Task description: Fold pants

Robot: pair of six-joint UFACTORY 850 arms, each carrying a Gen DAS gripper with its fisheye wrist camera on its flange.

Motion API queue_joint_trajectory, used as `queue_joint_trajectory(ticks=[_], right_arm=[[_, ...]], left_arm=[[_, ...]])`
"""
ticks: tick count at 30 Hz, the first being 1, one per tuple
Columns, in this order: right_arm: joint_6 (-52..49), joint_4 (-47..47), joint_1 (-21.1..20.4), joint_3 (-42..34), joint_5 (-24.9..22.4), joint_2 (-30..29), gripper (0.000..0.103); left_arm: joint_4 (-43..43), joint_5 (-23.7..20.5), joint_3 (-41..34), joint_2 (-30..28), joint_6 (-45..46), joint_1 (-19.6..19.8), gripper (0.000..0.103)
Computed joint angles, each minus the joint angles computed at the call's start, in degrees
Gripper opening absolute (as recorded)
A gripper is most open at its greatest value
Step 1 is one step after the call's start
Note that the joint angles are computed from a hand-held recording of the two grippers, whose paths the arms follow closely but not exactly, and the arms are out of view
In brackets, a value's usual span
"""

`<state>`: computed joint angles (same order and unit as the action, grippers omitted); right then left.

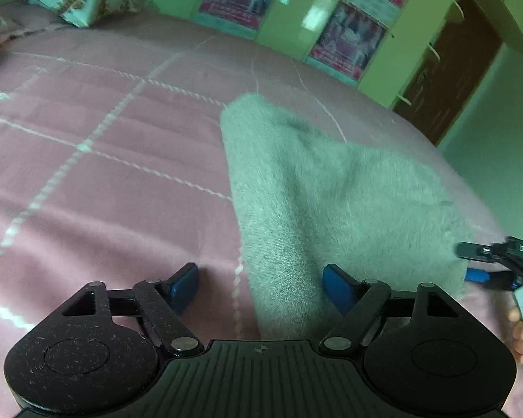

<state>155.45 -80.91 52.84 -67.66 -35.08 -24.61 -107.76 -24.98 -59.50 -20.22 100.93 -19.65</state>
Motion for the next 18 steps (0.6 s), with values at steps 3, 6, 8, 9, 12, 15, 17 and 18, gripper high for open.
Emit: queue_joint_trajectory(ticks=[3,6,8,9,12,15,17,18], right_arm=[[3.9,-4.3,4.0,3.3,-5.4,3.9,0.078],[4.0,-3.1,10.1,6.2,-12.6,7.1,0.087],[-1.7,2.7,13.9,5.3,-17.4,7.2,0.091],[-4.3,5.9,16.1,3.7,-19.9,6.4,0.094],[-8.7,13.8,21.9,-1.6,-30.6,2.9,0.092],[-15.6,15.7,28.3,-9.4,-44.3,-3.9,0.098],[-17.8,17.8,30.1,-11.8,-44.2,-5.2,0.097],[-18.9,18.2,31.4,-12.5,-42.5,-5.3,0.096]], left_arm=[[-7.2,-4.9,6.3,4.9,7.6,2.8,0.083],[-13.0,-5.5,14.2,11.9,12.6,5.0,0.098],[-14.7,-3.9,18.9,16.7,15.0,6.1,0.099],[-15.2,-2.8,21.3,19.4,15.3,6.3,0.100],[-14.0,-1.1,28.5,27.9,14.6,6.6,0.103],[-13.9,1.5,36.2,38.4,14.7,5.6,0.103],[-11.2,3.6,40.3,45.5,11.7,4.5,0.103],[-10.3,4.3,42.2,49.0,10.8,3.7,0.103]])
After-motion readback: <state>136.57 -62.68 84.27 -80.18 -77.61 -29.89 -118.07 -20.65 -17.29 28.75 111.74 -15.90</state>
